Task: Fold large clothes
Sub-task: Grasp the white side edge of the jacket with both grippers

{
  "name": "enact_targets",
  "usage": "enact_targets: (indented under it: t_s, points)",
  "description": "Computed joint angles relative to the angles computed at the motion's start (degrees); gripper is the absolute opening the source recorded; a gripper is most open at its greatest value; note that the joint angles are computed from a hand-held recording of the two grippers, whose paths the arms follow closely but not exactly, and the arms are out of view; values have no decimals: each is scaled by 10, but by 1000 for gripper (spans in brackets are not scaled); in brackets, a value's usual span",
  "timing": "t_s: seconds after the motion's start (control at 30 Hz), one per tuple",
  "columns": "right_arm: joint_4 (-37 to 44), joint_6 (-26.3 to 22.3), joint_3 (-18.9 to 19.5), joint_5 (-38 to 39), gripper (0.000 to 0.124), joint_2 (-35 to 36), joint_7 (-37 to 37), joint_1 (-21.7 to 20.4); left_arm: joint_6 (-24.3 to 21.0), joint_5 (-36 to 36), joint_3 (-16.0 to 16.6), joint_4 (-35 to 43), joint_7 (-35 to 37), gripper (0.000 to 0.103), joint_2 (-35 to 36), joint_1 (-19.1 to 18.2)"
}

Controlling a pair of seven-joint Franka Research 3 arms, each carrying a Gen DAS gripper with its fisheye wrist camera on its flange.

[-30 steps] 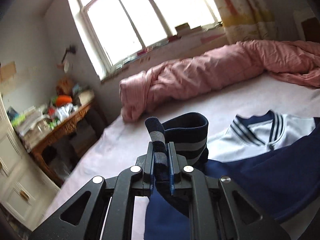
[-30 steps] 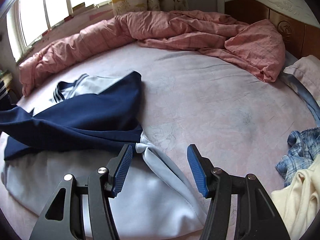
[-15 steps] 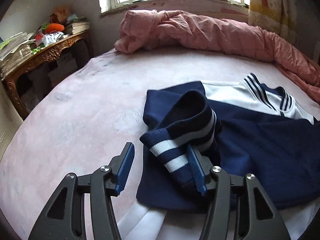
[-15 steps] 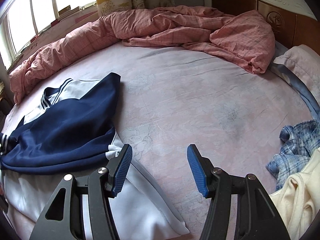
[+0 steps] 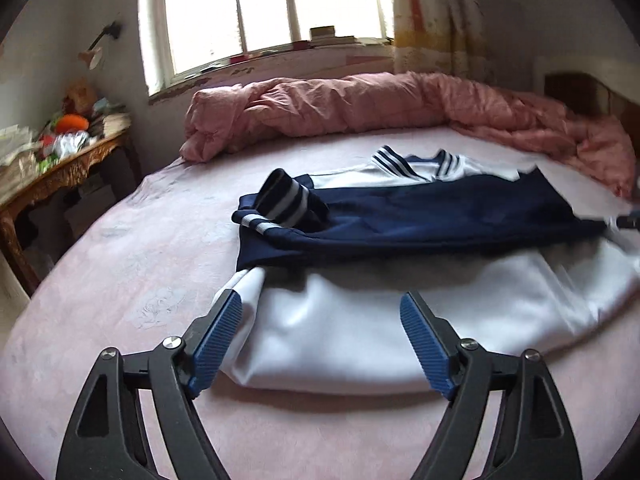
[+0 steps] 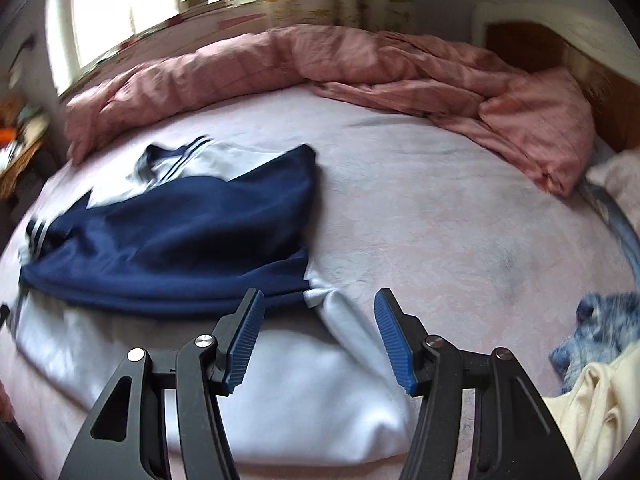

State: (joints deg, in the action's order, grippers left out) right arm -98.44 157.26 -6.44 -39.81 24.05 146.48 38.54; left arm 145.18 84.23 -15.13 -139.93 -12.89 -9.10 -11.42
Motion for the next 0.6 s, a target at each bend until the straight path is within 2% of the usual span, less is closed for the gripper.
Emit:
enact_targets:
  t_s: [0.03,0.07,0.13,0.23,0.3,0.33,0.37,0.4,0.43,0.47,0.53,0.6]
  points:
    - [-1,-16,13,1,68,-3,-44,-1,-19,-43,-7,4,64,90,6,-9]
    - [-6,-35,29,3,69,-8,-94,-1,-11,-66,-7,2,104,90,9,-14]
    - [-27,-50,51,9,69,-20,-157,2,34,-109,2,-4,171,90,14,-17]
    - [-73,-42,103,68,69,-37,-289,-13,-10,-195,-4,9,271,90,42,-25]
    - [-66,-88,102,64,69,-25,-328,12,-43,-198,-5,25,281,92,66,-29]
    - [-50,-127,82,21,72,-14,-305,43,-49,-172,-3,31,264,92,73,-30]
    - [-38,-148,60,-38,81,-3,-264,73,-66,-147,-4,39,249,92,81,-32]
    - [-29,-154,46,-85,83,5,-229,90,-98,-126,-4,51,237,92,94,-37]
    - [-14,-165,43,-110,83,16,-213,95,-122,-115,-3,64,235,92,108,-41]
    - [11,-185,44,-113,84,33,-208,95,-124,-109,4,74,240,92,120,-42]
    - [46,-190,42,-117,84,59,-193,89,-112,-87,15,82,236,92,131,-42]
    - [75,-189,21,-156,84,82,-155,100,-111,-58,25,92,228,93,140,-41]
